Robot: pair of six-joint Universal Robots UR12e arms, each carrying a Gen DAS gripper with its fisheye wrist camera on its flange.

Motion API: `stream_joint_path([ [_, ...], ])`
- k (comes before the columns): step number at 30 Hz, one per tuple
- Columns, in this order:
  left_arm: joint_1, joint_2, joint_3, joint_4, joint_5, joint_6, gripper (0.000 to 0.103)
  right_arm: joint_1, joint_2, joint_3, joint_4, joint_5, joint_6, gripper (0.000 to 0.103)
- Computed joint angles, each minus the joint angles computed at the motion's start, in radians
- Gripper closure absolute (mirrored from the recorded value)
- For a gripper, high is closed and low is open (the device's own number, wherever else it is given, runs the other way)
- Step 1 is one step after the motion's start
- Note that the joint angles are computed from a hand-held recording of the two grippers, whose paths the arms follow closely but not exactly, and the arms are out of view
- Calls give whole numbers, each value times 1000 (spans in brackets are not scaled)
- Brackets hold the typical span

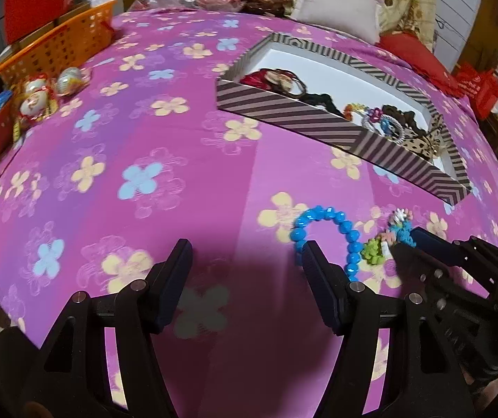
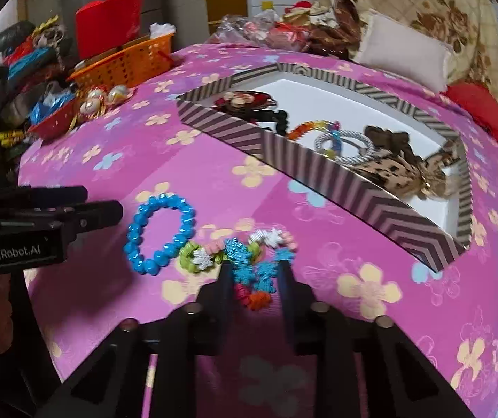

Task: Organize jewelry
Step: 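Grasp the blue beaded bracelet with the left gripper while the right grasps the multicolour bracelet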

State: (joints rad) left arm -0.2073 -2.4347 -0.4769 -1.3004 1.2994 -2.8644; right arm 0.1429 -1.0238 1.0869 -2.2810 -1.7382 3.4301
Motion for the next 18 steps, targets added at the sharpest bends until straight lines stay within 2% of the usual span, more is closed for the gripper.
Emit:
stream_joint_path([
  [3, -8, -10, 18, -14, -6, 29, 38, -10, -15, 19, 1, 0, 28, 83],
  [8, -20, -56, 103, -92, -2, 59, 38, -21, -30, 46, -30, 26, 45, 83],
  [11, -27, -56, 94, -66, 15, 82, 40, -21, -32, 52, -43, 31, 46, 83],
  [12, -29, -47, 72, -38, 16, 91, 54, -22, -32, 54, -48, 33, 48, 83],
  [13, -30, -43, 62, -21, 24, 97, 72, -22, -32, 56, -52, 33, 51, 83],
  [14, -30, -43, 59, -12, 20, 110, 79, -22, -33, 58, -58, 35, 55, 83],
  [15, -27, -55, 87, -44, -4, 120, 91, -23, -32, 59, -62, 37, 60, 83],
  [17, -24, -73, 127, -84, -19, 123, 94, -24, -34, 67, -84, 42, 84, 83],
  [18, -20, -84, 150, -108, -32, 118, 95, -25, -36, 71, -94, 48, 90, 87],
])
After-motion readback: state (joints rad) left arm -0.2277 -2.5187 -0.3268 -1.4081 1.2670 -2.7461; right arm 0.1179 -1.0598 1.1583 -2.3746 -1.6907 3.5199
